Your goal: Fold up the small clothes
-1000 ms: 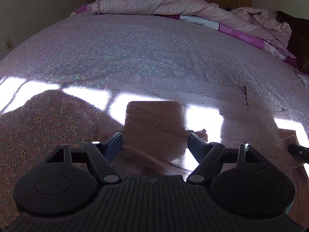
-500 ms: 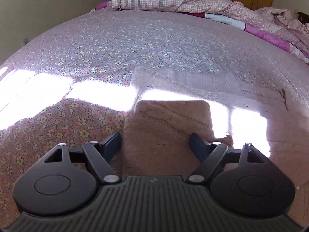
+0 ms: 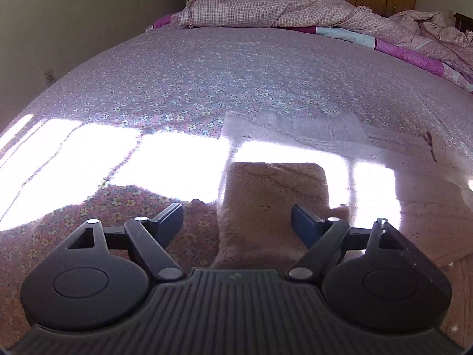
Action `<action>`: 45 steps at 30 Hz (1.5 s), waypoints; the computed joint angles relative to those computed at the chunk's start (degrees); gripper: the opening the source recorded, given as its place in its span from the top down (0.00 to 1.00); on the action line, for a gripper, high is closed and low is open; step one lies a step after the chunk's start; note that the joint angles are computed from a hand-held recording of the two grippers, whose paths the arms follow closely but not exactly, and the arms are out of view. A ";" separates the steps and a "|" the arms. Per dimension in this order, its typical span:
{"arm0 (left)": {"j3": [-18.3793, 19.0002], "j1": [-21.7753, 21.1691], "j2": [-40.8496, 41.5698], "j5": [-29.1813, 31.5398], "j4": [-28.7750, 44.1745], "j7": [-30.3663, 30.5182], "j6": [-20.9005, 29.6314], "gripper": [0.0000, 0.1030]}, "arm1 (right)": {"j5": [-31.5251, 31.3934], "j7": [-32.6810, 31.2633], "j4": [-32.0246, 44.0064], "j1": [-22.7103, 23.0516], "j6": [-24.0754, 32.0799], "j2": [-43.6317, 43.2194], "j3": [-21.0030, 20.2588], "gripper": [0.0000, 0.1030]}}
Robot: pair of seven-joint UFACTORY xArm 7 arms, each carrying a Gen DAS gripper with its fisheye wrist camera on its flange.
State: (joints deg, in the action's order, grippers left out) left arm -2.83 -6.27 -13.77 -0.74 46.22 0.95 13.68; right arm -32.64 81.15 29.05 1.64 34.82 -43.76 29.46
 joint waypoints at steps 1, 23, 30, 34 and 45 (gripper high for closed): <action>0.50 -0.46 -1.72 -0.59 -0.89 0.88 0.44 0.17 | 0.62 -0.03 -0.26 1.05 0.56 -1.14 -0.13 0.54; 2.99 -2.77 -34.63 -4.52 -12.15 5.96 23.04 0.17 | 12.31 -1.29 5.64 14.18 12.81 -10.77 7.96 0.45; 3.13 -2.53 -44.05 -4.60 -17.64 7.19 27.80 0.17 | 14.63 -1.94 7.97 16.68 16.58 -9.03 9.39 0.45; 3.76 -2.23 -48.17 -4.18 -19.95 8.75 30.39 0.17 | 18.47 -1.40 8.52 19.55 19.64 -6.92 8.12 0.45; 4.87 -0.11 -48.42 -3.04 -22.26 13.19 35.40 0.17 | 21.18 -2.41 8.73 25.54 27.29 -5.77 6.51 0.44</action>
